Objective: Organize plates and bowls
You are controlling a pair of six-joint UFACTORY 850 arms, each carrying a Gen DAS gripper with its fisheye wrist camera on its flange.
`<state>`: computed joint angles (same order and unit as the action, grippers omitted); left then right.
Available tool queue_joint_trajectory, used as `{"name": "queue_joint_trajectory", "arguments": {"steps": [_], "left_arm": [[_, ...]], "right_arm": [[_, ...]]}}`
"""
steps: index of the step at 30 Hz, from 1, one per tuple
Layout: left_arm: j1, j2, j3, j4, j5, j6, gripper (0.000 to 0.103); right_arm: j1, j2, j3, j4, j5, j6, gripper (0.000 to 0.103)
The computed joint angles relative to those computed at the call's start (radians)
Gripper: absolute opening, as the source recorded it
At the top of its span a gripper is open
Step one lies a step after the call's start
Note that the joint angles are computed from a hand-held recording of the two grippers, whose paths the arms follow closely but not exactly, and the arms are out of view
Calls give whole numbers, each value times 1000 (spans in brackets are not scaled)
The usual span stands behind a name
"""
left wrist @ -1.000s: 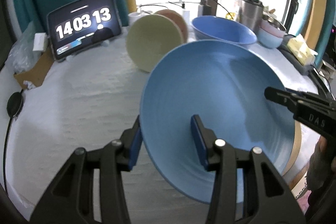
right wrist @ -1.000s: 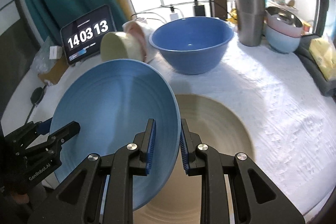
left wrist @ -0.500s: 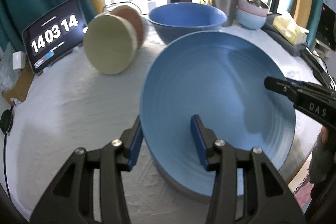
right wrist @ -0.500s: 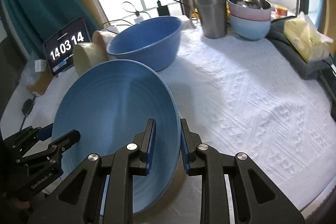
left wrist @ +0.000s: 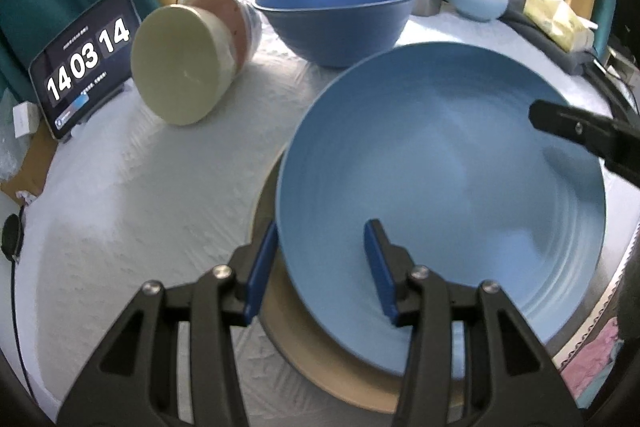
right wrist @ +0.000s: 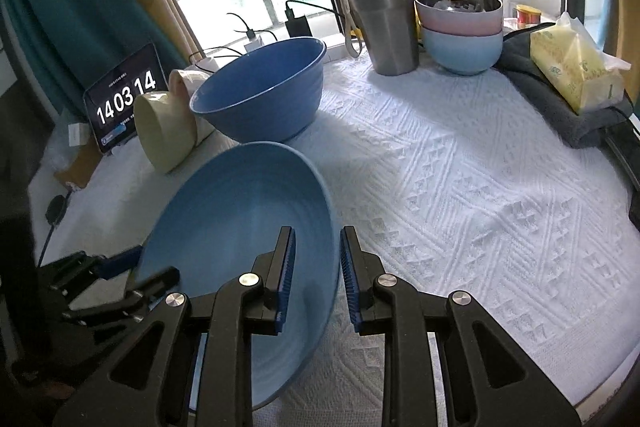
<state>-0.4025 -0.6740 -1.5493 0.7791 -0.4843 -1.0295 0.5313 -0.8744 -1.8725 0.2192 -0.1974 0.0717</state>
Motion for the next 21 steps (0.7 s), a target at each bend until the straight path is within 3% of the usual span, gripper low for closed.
{"name": "queue_joint_trajectory", "arguments": {"steps": [12,16,21], "left_arm": [[27,40,48,-64,75,12,47],[35,54,65,-87,104,31,47],[39,74,87,-30,125,-27,48]], "right_arm": [[9,-22,-39,-187,-50,187,25],[13,-25,-46,-240,-60,238,30],[16,-33,-62,-282,-76,277,31]]}}
